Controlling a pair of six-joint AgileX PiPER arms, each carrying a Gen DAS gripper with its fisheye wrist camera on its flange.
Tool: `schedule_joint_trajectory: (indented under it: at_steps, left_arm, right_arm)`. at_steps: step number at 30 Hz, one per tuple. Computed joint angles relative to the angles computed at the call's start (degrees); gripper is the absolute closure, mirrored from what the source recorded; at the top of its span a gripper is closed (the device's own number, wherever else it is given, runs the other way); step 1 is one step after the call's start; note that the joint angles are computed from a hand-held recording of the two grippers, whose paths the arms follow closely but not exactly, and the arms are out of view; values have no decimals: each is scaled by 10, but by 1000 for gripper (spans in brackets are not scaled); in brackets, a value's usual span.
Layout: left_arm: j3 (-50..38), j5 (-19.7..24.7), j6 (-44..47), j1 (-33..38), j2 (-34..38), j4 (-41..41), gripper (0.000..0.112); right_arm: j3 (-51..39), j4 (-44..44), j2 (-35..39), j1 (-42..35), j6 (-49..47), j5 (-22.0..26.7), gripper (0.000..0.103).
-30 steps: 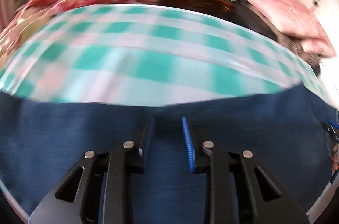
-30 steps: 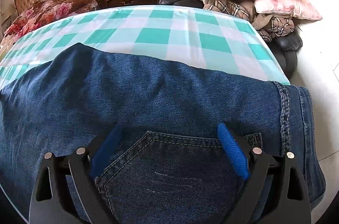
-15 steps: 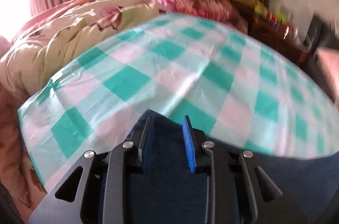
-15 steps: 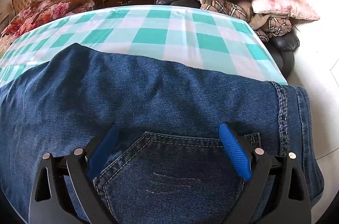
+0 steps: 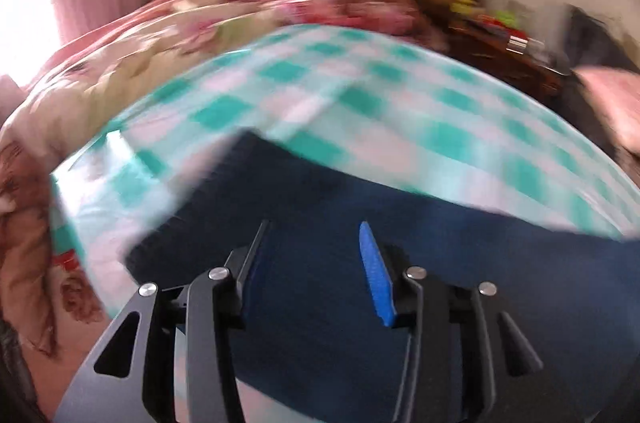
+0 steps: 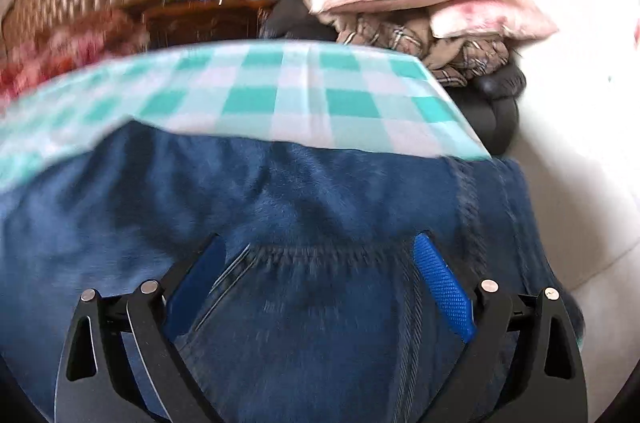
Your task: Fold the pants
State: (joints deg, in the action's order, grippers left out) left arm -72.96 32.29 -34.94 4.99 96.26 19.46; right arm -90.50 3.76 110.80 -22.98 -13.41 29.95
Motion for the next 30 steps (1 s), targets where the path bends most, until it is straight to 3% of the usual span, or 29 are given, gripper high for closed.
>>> schedule_joint_trajectory:
  at_steps: [3,6,10,12,15,17,20,24,30]
  left_arm:
    - [55,-15,-12,-105,-44,-8,50]
    - [63,-10,-76,-212,-40,5,41]
    - [11,49,-218,-326,9,115,30]
    - [-32,89,-236,-361,37,120,24]
    - [-61,126,-301,-423,62,192,11]
    - [-100,160,-290,-446,98,190,11]
    - [-130,177,-246,-449,128,149,11]
    - [-85,126,-292,-439,111,154,11]
    - [-85,126,-291,-438,113,155,11]
  right_arm:
    - [51,-19,-42,-18,34,12,12]
    - [87,-74,-46,-31,66,20,12]
    - [132,-17,-58,-54,7,-22,11]
    - [145,-19,-61,-53,6,-40,10]
    - [153,3,-63,-58,-12,-51,10]
    - [169,2,-70,-58,-10,-66,10]
    - [178,-3,-75,-55,-2,-73,10]
    - [174,-9,-75,-54,2,-65,10]
    - [162,-45,-71,-47,40,-52,9]
